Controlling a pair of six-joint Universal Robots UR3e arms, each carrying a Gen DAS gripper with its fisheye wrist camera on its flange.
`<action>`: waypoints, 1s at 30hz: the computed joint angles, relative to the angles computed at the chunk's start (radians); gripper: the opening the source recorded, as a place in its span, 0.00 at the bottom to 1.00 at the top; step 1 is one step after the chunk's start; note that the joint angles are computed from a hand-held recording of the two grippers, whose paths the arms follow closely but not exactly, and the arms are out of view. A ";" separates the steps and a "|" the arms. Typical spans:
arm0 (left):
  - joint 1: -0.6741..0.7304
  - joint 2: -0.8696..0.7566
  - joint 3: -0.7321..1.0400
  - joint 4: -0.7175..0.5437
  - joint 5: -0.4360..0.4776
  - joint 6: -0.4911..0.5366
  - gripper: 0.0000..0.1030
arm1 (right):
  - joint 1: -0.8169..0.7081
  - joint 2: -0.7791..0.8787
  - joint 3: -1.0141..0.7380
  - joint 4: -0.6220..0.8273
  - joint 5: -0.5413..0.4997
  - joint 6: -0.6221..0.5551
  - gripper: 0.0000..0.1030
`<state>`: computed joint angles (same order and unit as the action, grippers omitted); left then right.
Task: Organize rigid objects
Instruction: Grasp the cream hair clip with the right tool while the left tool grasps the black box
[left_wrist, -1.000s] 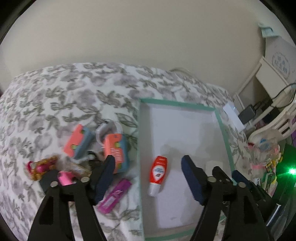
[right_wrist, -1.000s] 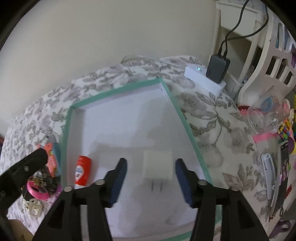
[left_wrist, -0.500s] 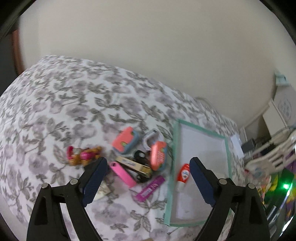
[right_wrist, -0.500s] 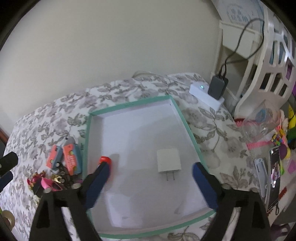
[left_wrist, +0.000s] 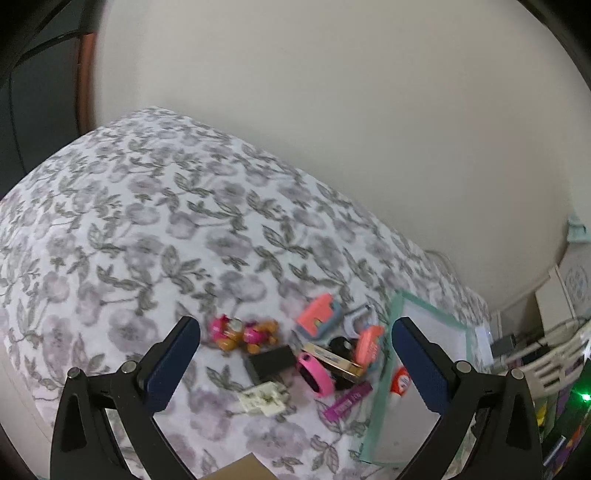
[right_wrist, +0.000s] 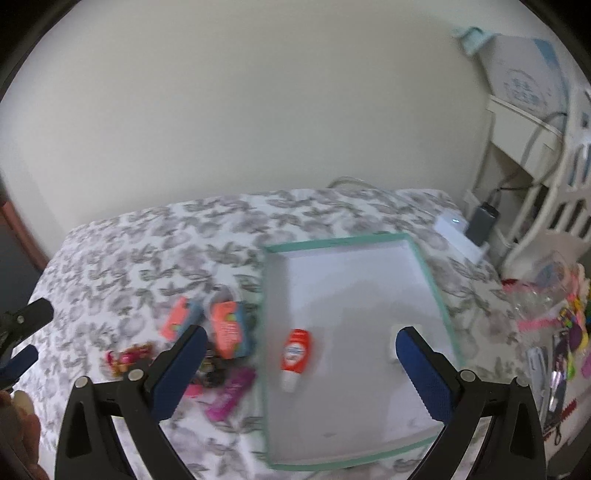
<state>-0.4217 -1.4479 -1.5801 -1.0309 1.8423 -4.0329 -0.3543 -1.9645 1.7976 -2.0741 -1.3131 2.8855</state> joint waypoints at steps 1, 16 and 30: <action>0.015 0.018 -0.011 -0.009 0.003 0.006 1.00 | 0.027 0.013 -0.017 0.009 0.004 0.012 1.00; 0.263 0.143 -0.201 -0.244 -0.142 0.040 1.00 | 0.335 0.197 0.007 -0.093 -0.048 0.120 1.00; 0.338 0.076 -0.326 -0.313 -0.267 0.051 1.00 | 0.438 0.316 0.050 -0.066 -0.069 0.115 1.00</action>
